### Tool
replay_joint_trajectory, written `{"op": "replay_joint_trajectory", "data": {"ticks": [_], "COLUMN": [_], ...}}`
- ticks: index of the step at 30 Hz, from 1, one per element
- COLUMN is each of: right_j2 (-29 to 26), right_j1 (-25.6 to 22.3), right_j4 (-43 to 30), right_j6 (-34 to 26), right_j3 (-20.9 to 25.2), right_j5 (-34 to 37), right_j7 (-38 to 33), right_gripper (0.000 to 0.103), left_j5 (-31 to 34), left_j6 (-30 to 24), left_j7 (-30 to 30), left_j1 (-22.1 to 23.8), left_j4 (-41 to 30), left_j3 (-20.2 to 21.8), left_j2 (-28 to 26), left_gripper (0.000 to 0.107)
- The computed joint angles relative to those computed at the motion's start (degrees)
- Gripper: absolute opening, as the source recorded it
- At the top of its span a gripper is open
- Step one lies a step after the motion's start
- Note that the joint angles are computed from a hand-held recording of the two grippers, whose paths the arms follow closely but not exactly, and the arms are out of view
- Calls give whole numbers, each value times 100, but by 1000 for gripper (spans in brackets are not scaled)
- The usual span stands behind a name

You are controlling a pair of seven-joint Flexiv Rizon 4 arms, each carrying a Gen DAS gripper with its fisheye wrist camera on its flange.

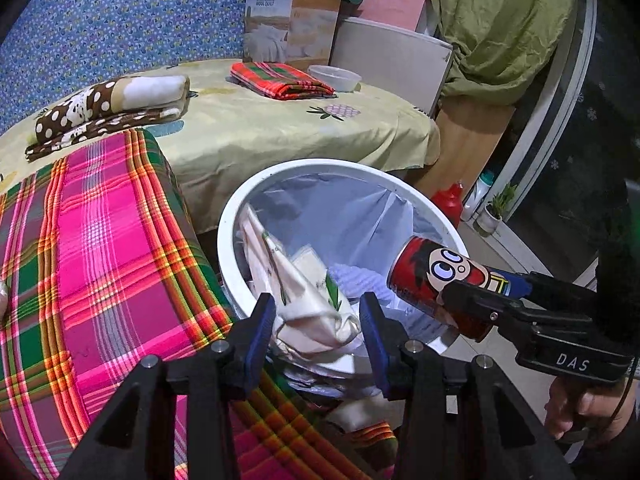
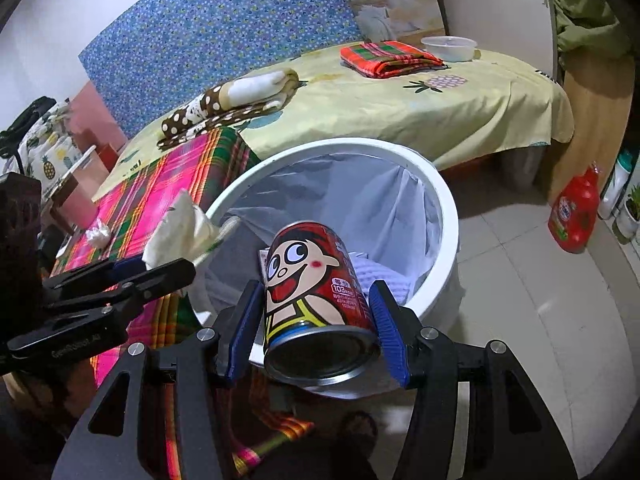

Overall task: Collect trash
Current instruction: 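Open both grippers to drop the paper bag and can into the bin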

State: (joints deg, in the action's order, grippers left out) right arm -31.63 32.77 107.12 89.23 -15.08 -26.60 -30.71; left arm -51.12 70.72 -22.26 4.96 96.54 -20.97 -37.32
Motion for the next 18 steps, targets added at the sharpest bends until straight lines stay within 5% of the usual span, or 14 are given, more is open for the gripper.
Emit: {"op": "replay_joint_trajectory", "data": {"ticks": [18], "right_j2": [74], "right_j1": [751], "right_j4": [256], "right_j6": [349], "right_j3": [-830], "right_j5": [143], "right_j7": [204], "right_gripper": [59], "left_j5": [-711], "left_j6": [59], "left_j7": [465], "left_j1": [140], "left_j4": [243], "left_j3": [-115], "left_j2": [225], "left_gripper": [54]}}
